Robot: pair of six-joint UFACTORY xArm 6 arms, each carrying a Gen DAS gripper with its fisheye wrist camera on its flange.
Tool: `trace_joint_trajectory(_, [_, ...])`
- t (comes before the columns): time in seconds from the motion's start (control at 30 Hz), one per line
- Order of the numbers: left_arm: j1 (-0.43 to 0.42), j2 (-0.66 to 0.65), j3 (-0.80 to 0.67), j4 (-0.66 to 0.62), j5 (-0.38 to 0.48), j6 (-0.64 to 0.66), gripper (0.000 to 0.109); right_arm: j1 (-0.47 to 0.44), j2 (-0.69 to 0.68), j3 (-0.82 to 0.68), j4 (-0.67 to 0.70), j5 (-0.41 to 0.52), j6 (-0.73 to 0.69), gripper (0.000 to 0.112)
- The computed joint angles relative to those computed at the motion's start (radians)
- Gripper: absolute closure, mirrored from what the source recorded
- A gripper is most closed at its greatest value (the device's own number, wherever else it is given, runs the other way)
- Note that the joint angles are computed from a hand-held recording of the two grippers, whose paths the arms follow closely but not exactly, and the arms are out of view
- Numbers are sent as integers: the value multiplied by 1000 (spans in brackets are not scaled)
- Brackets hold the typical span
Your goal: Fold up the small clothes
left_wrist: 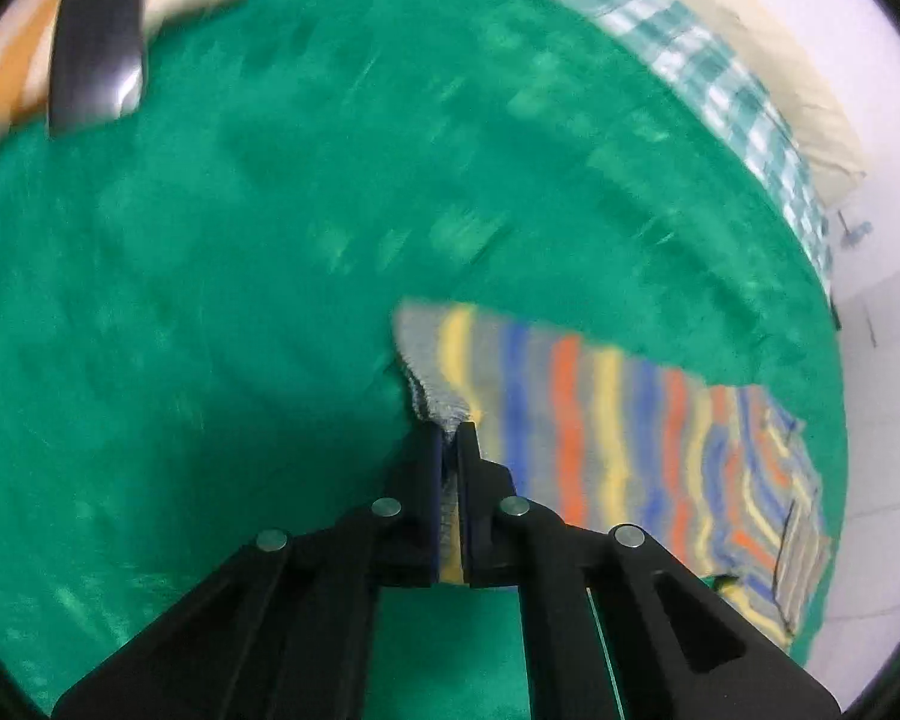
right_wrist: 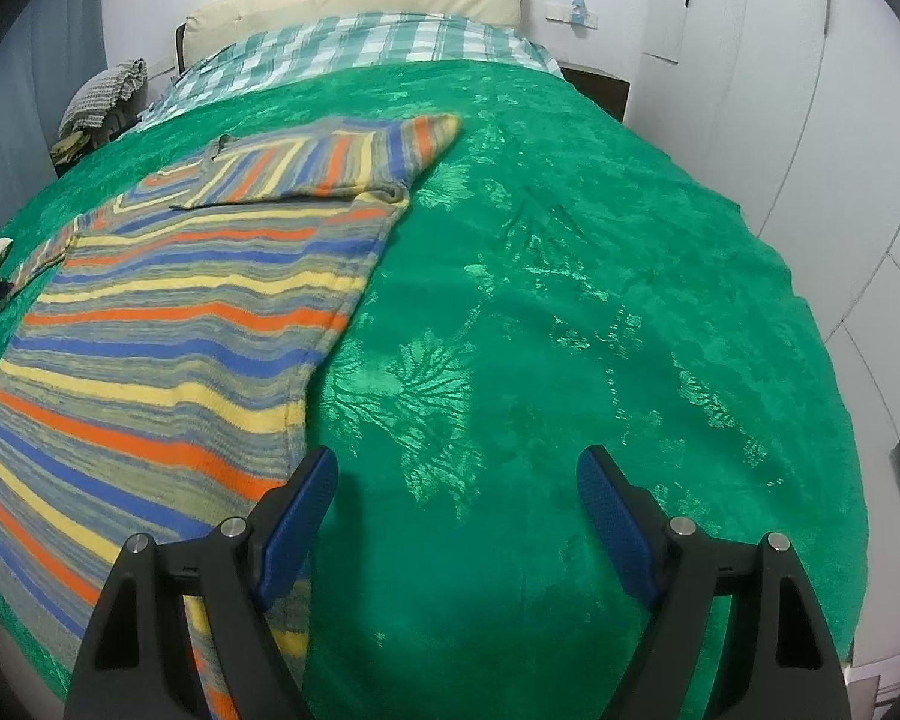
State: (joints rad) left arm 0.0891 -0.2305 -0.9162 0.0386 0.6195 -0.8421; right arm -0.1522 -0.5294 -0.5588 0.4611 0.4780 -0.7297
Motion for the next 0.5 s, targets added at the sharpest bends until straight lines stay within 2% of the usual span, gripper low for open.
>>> trace_joint_trajectory(0.1, [-83,46,-185,138,79,4,106,-5,-1,-7,39,23,-27,31])
trace_joint_trajectory(0.17, [-161,107,-331,186,113,38,106,-10,1,-13,60,41,-39,31])
trace_joint_trajectory(0.3, [-305,283,-606,207,140,130,106,-27,17,-34,100,67,-49,31])
trace_joint_trajectory(0.37, [-383,423,-780,204,154,172,106,-36,18,-39,115,73,-49,31])
trace_joint_trajectory(0.47, [-456,606,-973,206,161,192,104,-43,11,-37,118,77,-42,31])
trace_joint_trajectory(0.5, [-473,643,-1017,197,180,192,101,-45,11,-37,115,76,-37,31])
